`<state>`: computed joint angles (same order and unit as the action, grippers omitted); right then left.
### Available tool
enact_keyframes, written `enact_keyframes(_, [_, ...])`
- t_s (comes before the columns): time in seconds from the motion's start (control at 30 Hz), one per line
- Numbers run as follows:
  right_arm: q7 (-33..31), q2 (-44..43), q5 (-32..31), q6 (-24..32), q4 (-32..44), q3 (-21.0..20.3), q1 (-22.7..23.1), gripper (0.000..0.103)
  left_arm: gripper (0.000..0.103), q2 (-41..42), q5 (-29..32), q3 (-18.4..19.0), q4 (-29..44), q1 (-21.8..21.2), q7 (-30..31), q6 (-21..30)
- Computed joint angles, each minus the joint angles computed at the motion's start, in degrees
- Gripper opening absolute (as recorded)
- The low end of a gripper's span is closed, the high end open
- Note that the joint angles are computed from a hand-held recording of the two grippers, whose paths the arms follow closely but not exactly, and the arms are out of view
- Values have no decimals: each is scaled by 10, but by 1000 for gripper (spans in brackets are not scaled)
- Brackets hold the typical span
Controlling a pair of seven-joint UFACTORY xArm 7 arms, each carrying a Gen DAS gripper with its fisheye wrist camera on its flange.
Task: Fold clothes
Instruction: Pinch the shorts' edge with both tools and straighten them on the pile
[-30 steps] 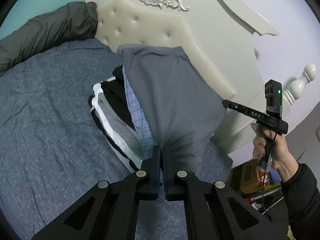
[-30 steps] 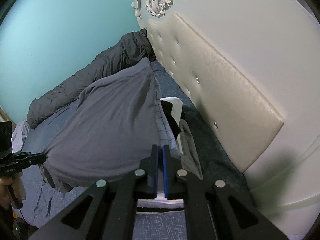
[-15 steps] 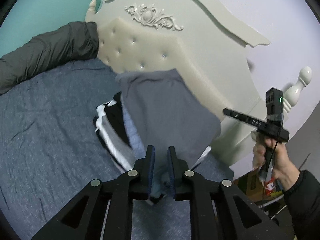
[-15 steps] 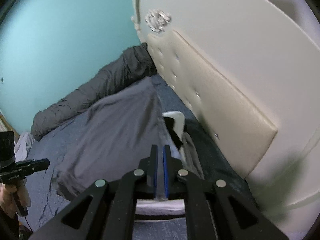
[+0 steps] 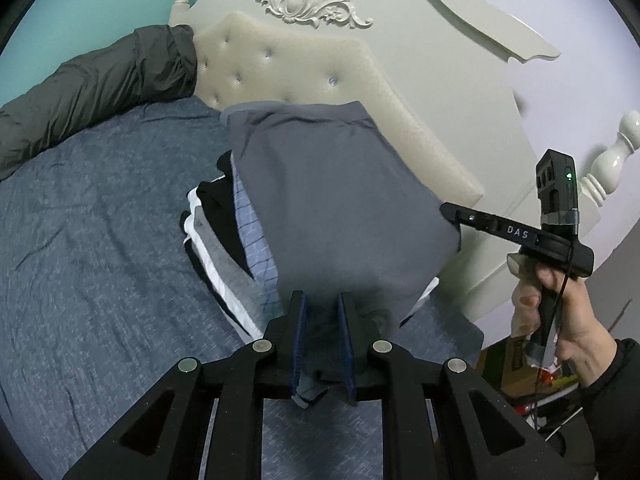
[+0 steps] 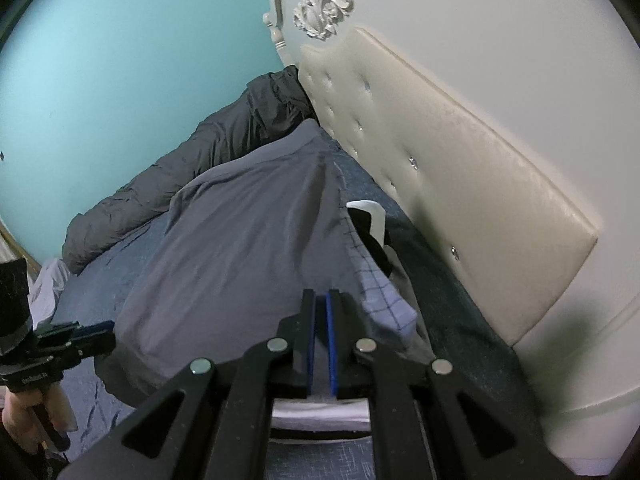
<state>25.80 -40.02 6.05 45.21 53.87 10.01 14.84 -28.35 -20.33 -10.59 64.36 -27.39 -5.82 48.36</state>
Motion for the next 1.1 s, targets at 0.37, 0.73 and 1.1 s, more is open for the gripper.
enact_keyframes(0.37, [1, -18, 3, -17, -7, -10, -6, 4, 17, 14, 23, -2, 21, 13, -12, -17])
enact_keyframes(0.73, [-92, 141, 9, 5, 151, -33, 6, 4, 17, 185, 63, 6, 197, 53, -4, -6])
enact_keyframes(1.1, [-156, 300, 8, 58, 312, -35, -12, 5, 17, 313, 120, 0, 318, 59, -11, 13])
